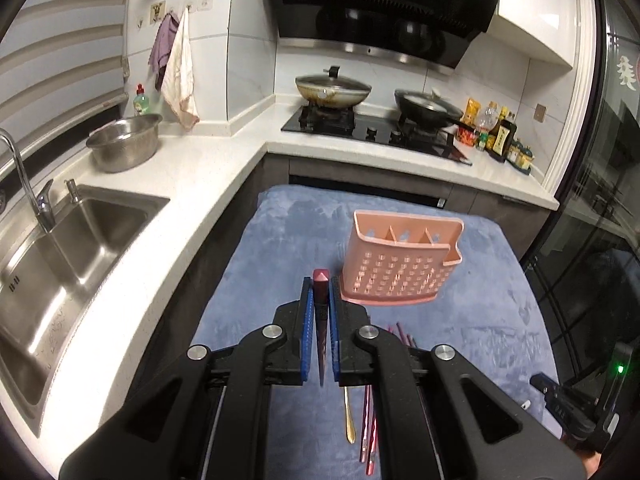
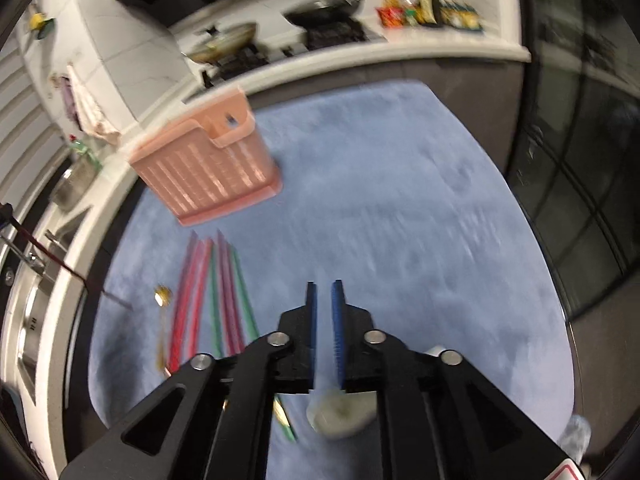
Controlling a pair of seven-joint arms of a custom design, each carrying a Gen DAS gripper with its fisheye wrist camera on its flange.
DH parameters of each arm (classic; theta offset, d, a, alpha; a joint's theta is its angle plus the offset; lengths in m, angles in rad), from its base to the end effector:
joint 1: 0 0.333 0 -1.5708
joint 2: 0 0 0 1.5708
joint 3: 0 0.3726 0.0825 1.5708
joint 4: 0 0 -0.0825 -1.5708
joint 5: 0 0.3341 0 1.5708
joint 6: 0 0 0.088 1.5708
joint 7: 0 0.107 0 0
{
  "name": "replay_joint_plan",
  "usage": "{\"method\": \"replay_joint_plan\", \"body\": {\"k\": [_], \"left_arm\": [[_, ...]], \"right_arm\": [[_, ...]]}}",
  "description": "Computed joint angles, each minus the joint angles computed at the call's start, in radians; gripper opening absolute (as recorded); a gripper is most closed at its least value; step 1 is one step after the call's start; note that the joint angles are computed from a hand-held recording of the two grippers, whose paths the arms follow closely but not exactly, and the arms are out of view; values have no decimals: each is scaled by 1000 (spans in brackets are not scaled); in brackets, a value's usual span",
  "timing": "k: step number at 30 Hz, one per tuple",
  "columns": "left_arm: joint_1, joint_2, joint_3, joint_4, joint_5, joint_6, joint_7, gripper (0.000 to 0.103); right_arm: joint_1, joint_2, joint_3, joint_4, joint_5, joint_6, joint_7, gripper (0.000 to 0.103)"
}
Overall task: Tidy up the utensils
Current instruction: 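Carry the white spoon and dark red chopstick up toward the pink holder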
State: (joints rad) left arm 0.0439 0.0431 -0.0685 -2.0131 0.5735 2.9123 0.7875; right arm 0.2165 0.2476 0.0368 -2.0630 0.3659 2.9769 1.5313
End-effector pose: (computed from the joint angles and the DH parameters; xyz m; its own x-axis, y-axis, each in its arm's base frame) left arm 0.5654 -0.0464 0.6066 0.2080 -0.9732 0.0985 -0.5967 -0.2060 -0.7756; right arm 0.5932 0.1259 0.4765 0.0308 -0.9677 -0.2501 -0.8073 0.1235 -0.5771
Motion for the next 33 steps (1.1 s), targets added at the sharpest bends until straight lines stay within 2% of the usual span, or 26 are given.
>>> {"method": "replay_joint_plan", "body": {"k": [3, 5, 8, 11, 14, 17, 20, 22, 23, 24, 30, 33], "left_arm": [[0, -9, -7, -28, -44, 1, 28, 7], [-2, -20, -8, -47, -41, 0, 19, 7], [-4, -30, -13, -64, -65, -7, 32, 7], [-8, -48, -19, -83, -66, -19, 32, 7], [-11, -64, -24, -98, -67, -29, 30, 7], [-15, -81, -30, -115, -83, -41, 40, 7], [-23, -96, -37, -133, -112, -56, 61, 7], [-28, -104, -40, -143, -126, -67, 70, 7], [-31, -108, -41, -149, -138, -70, 78, 7], [-32, -112, -40, -156, -149, -71, 86, 7], [-38, -128, -44, -171, -168, -81, 104, 7], [-41, -129, -41, -166, -191, -77, 124, 7]], "right_arm": [[9, -28, -36, -88, -17, -7, 52, 30], [-15, -34, -18, -121, 15, -11, 46, 35], [-73, -23, 40, -146, 133, -1, -29, 37], [-82, -1, 48, -146, 173, 8, -51, 38], [-140, 22, 116, -128, 304, 26, -152, 39], [-162, 48, 139, -100, 388, 41, -213, 43], [-186, 74, 159, -65, 463, 23, -269, 43], [-195, 83, 166, -50, 506, 9, -311, 37], [-195, 84, 167, -46, 524, 3, -329, 27], [-201, 84, 175, -41, 552, -4, -360, 21], [-171, 56, 163, -24, 655, -5, -468, 9], [-117, 39, 116, -18, 600, 7, -438, 8]]}}
